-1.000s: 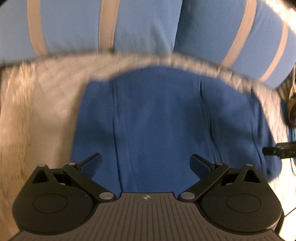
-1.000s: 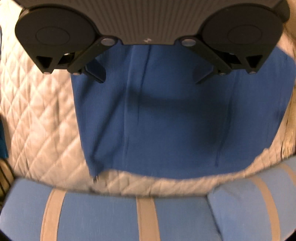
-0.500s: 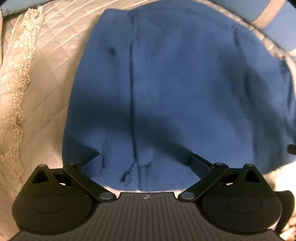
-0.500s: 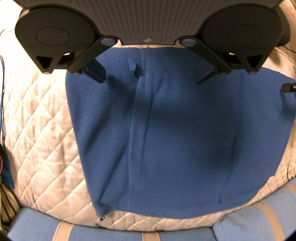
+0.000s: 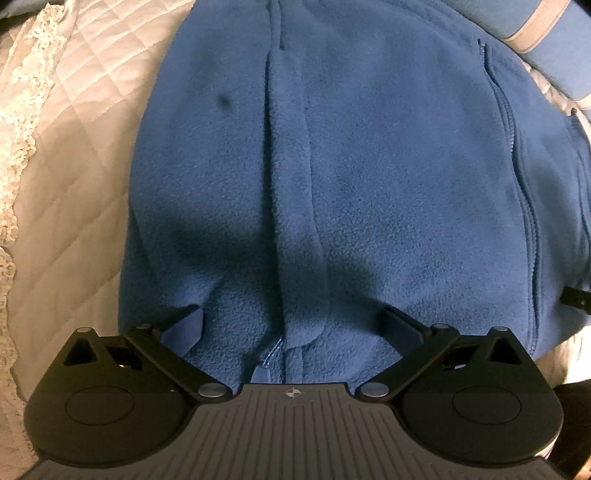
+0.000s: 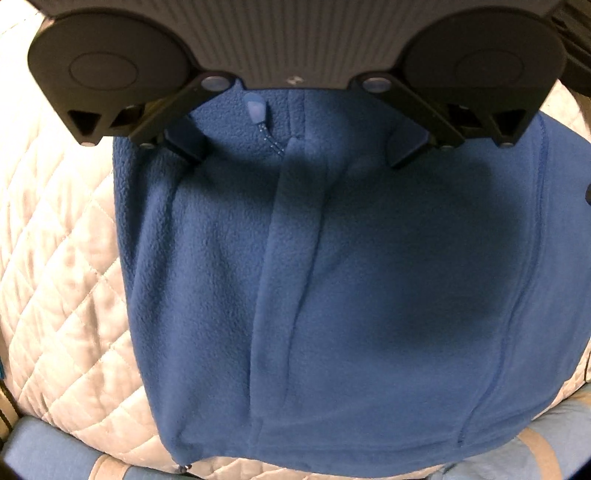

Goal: Fold clothes
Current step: 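Push the folded blue jacket sides inward with both open grippers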

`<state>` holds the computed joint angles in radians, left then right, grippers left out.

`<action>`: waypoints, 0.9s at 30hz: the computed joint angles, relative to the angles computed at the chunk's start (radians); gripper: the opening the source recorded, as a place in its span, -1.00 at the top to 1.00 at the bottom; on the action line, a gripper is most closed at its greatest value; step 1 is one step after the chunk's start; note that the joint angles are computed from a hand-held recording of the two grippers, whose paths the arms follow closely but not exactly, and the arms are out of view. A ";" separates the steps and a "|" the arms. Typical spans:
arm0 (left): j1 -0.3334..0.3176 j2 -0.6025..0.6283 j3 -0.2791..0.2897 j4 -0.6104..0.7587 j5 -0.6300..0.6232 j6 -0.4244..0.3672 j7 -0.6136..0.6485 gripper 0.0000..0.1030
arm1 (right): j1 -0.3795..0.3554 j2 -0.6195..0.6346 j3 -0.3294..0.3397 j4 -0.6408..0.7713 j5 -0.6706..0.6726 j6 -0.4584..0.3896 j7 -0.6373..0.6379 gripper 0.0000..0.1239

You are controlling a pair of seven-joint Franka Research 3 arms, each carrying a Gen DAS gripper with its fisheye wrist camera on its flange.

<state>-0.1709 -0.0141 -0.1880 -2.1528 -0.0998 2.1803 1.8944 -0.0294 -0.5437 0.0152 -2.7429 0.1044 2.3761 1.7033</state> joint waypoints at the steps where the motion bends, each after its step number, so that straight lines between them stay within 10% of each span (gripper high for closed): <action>1: 0.002 -0.006 0.002 -0.008 -0.005 0.009 0.006 -1.00 | 0.001 -0.010 0.000 -0.008 0.000 0.007 0.000 -0.65; 11: 0.069 -0.082 0.088 0.001 -0.267 -0.087 0.264 -1.00 | 0.000 -0.169 -0.120 -0.037 0.139 -0.072 -0.183 -0.65; 27: 0.287 0.005 0.171 0.069 -0.644 -0.318 0.414 -1.00 | -0.299 -0.413 -0.325 -0.173 0.293 -0.203 -0.463 -0.65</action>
<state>0.1157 -0.0091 -0.0168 -2.0837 -0.7436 1.8625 2.3080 -0.3281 -0.9563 -0.3096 -2.9164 0.3976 2.1727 1.2401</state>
